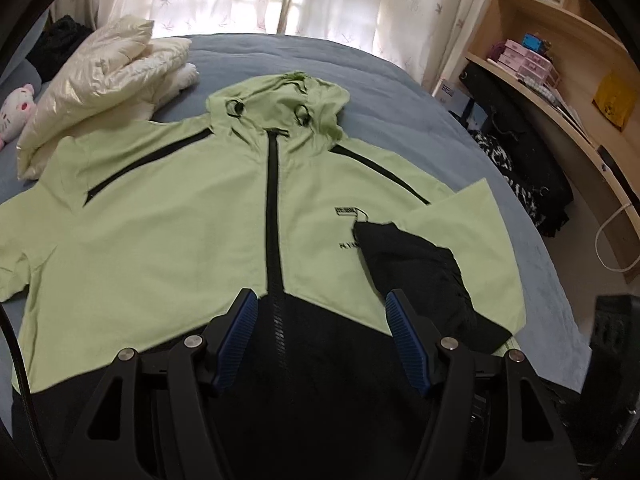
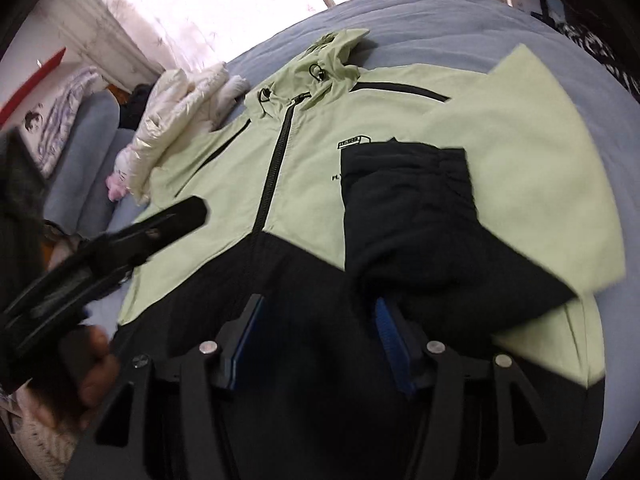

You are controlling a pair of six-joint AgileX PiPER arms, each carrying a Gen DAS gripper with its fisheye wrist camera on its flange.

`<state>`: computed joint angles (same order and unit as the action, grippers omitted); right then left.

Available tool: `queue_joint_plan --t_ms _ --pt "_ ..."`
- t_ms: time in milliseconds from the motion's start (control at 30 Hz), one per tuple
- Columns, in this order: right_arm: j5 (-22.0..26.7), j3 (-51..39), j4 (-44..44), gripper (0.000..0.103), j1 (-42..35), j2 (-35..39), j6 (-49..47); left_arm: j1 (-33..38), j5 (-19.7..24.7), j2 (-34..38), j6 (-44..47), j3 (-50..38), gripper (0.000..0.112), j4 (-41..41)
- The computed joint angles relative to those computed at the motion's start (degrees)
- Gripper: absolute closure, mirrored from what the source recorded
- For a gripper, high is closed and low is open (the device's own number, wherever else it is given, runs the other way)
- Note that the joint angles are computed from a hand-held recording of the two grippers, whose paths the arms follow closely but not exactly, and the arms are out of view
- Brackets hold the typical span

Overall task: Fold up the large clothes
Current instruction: 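Carry the black sleeve across the jacket front with the right gripper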

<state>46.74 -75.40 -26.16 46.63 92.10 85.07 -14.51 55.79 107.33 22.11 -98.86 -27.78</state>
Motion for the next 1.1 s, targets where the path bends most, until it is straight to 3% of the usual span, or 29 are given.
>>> queue_joint_plan --t_ms 200,300,367,500,800,833,867,933,1100 --pt "16.98 1.03 -9.58 0.046 10.27 -1.03 14.70 -4.11 -0.72 -2.06 2.31 3.30 0.046 0.51" --pt "21.41 3.10 -11.05 0.046 12.71 -1.68 18.39 -7.00 -1.05 -2.56 3.53 4.69 0.039 0.88" --pt "22.12 4.97 -9.99 0.046 12.88 -2.14 19.47 -9.45 -1.39 -2.77 4.82 5.69 0.038 1.66" --pt "17.95 9.41 -9.71 0.046 12.55 -4.17 22.35 -14.35 -3.16 -2.49 4.55 7.04 0.037 5.67" --pt "21.08 5.75 -9.20 0.046 12.94 0.05 17.71 -23.15 -6.49 3.81 -10.36 2.05 0.038 24.17" --pt "21.33 5.60 -9.19 0.046 13.10 0.30 17.76 -23.57 -7.07 4.00 -10.99 1.94 0.052 25.25" --pt "21.56 5.30 -9.11 0.046 13.15 0.68 17.55 -23.91 -7.45 4.07 -10.92 1.83 0.078 25.62" --pt "21.83 4.96 -9.11 0.046 13.31 1.14 17.36 -24.48 -6.84 4.55 -12.25 0.74 0.101 27.34" --pt "22.07 4.71 -8.99 0.046 13.54 1.37 17.40 -18.75 -7.70 0.63 -7.70 1.42 0.103 15.81"
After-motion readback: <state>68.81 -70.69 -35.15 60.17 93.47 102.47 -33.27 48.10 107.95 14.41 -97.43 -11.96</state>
